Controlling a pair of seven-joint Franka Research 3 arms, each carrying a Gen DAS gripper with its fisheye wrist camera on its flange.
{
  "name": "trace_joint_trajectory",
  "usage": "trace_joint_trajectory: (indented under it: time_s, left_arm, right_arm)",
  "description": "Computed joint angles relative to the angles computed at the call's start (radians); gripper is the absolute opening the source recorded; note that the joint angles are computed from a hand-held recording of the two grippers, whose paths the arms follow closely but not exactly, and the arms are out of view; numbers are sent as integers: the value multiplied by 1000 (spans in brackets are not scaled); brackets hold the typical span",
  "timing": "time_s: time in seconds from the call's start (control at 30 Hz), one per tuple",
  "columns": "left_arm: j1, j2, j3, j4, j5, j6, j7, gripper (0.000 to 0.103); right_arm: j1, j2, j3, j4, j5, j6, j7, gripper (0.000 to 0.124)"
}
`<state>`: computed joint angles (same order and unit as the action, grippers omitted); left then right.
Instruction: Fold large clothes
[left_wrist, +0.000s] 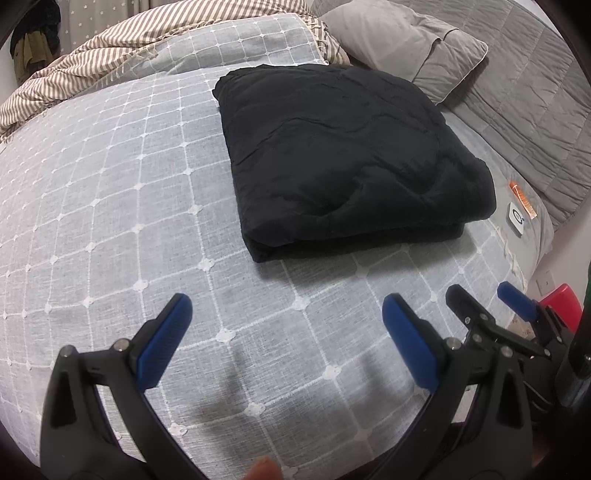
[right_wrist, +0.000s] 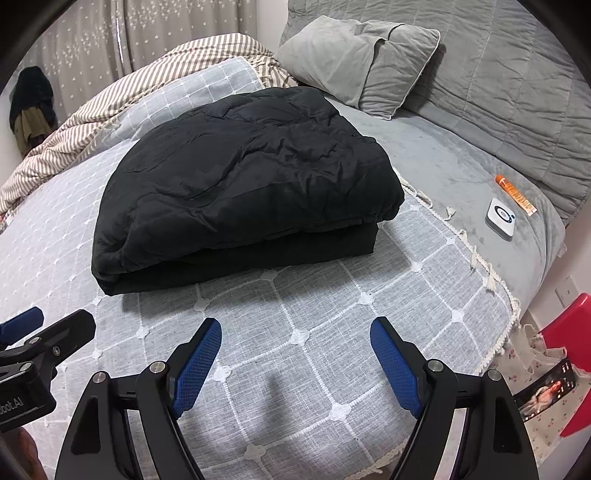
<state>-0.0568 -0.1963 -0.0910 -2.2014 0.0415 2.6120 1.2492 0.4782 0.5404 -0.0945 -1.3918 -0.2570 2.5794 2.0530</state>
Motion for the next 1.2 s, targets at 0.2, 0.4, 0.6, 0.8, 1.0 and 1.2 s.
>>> trace_joint_trajectory:
  time_s: [0.2, 0.4, 0.6, 0.8, 1.0, 1.2]
  left_arm:
    - [-2, 2, 0, 2, -5, -3, 6, 102]
    - [-3, 2, -1, 3, -9, -1, 10, 102]
    - [-4, 3, 0, 3, -14, 0, 14, 102]
    - [-8, 0, 2, -2, -28, 5, 24, 102]
    - [-13, 0, 9, -5, -60, 6, 49, 102]
    - [-16, 1, 12, -4, -92, 4, 73, 102]
  right_arm:
    - [0, -2, 0, -2, 0, 1, 1, 84]
    - [-1, -1, 1, -1, 1, 1, -1, 84]
    - [-1, -1, 1, -1, 2, 0, -2, 84]
    - [1, -2, -1, -1, -1, 0, 2, 84]
    - [4, -3, -4, -2, -5, 0, 11, 84]
    - [3, -2, -5, 0, -9, -1, 20, 84]
